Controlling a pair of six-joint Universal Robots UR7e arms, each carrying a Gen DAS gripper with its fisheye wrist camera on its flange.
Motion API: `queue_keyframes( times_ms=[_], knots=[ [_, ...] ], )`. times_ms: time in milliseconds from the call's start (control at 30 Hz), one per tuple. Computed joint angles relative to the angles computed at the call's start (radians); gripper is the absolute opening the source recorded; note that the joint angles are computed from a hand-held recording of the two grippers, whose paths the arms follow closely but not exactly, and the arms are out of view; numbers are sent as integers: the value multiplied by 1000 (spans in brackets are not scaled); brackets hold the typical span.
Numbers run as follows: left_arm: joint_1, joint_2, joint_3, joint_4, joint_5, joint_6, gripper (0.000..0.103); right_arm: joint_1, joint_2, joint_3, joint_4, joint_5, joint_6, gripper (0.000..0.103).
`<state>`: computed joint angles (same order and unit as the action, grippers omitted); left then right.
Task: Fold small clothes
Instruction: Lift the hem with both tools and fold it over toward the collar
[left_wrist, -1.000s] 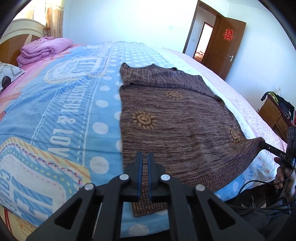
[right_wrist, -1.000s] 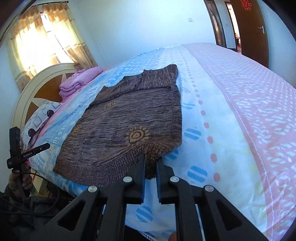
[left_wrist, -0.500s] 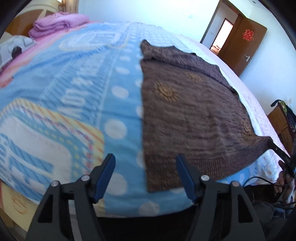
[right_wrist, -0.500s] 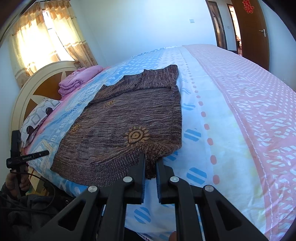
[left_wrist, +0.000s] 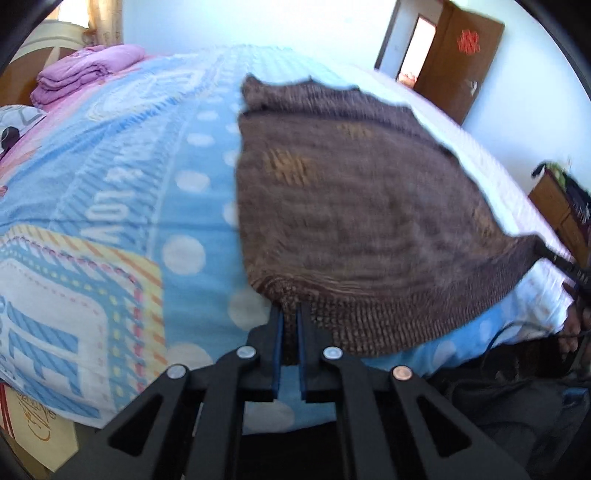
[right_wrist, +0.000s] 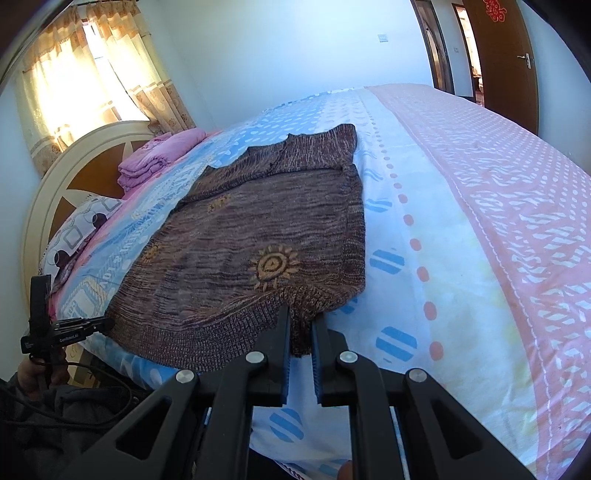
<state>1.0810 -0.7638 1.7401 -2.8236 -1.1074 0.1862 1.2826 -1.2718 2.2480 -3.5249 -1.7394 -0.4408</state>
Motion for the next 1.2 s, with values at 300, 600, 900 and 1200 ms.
queue_keyframes(
  times_ms=[300, 600, 900, 1200],
  knots=[
    [-10, 19, -115, -70, -75, 45, 7, 48, 2, -85, -13, 35, -26, 9],
    [-13, 131, -340, -70, -150, 55, 7, 94, 55, -251, -14, 31, -50, 9],
    [3, 292, -661, 30, -209, 42, 7, 119, 143, -500, 91, 21, -74, 9],
    [10, 536, -1111, 216, -163, 60, 7, 118, 287, -785, 245, 4, -44, 9]
  ],
)
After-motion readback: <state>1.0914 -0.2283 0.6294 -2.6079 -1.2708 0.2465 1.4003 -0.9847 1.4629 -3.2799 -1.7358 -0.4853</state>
